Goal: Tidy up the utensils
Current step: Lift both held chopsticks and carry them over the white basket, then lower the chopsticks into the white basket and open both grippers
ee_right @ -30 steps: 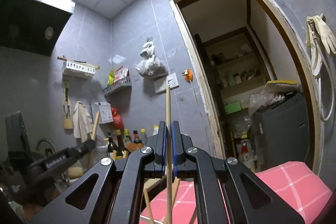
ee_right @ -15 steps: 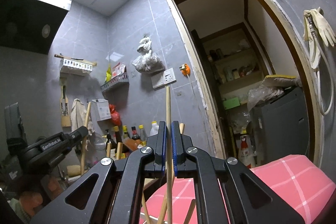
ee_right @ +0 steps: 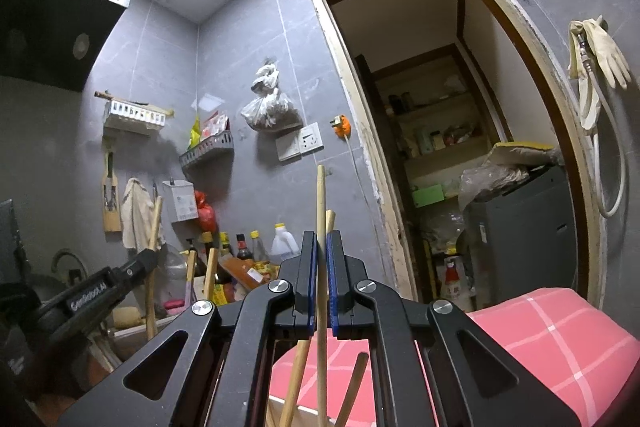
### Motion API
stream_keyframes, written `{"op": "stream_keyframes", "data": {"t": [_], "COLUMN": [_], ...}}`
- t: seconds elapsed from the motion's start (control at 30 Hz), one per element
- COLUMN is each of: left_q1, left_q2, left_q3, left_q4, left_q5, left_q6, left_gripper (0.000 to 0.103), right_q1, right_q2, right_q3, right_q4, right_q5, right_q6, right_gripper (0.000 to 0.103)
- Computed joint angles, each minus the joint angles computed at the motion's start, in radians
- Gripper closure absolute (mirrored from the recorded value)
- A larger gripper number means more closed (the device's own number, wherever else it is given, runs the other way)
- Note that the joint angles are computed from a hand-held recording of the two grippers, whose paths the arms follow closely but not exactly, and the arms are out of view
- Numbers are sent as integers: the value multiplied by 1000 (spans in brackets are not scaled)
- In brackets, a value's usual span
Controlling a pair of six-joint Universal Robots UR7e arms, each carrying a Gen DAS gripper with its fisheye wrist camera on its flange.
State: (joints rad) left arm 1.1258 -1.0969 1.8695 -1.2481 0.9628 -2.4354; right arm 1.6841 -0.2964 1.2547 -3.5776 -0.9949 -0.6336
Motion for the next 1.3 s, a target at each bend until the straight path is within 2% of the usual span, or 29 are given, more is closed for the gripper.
{"op": "stream_keyframes", "data": {"t": [0.5, 0.73, 0.83, 0.93, 1.17, 1.3], "left_q1": [6, 6, 4, 2, 1, -3], "left_q2": [34, 26, 23, 24, 12, 5], "left_q3": [-40, -34, -39, -50, -45, -43], "left_q4": [165, 214, 248, 281, 318, 339], "left_q5": [-58, -45, -58, -73, -88, -85], "left_q6": [-57, -89, -104, -115, -150, -163], "left_gripper": [98, 97, 96, 96, 94, 83], "right_q1": [-7, -8, -7, -7, -2, 0], "right_q2": [2, 1, 0, -1, -23, -53], "right_q3": [28, 39, 42, 48, 74, 110], "right_q4": [-24, -30, -35, -48, -35, -22], "right_q5": [-15, -14, -19, -20, -29, -57], "right_q6": [-34, -51, -51, -54, -79, -103], "right_gripper": [99, 98, 94, 85, 82, 79]}}
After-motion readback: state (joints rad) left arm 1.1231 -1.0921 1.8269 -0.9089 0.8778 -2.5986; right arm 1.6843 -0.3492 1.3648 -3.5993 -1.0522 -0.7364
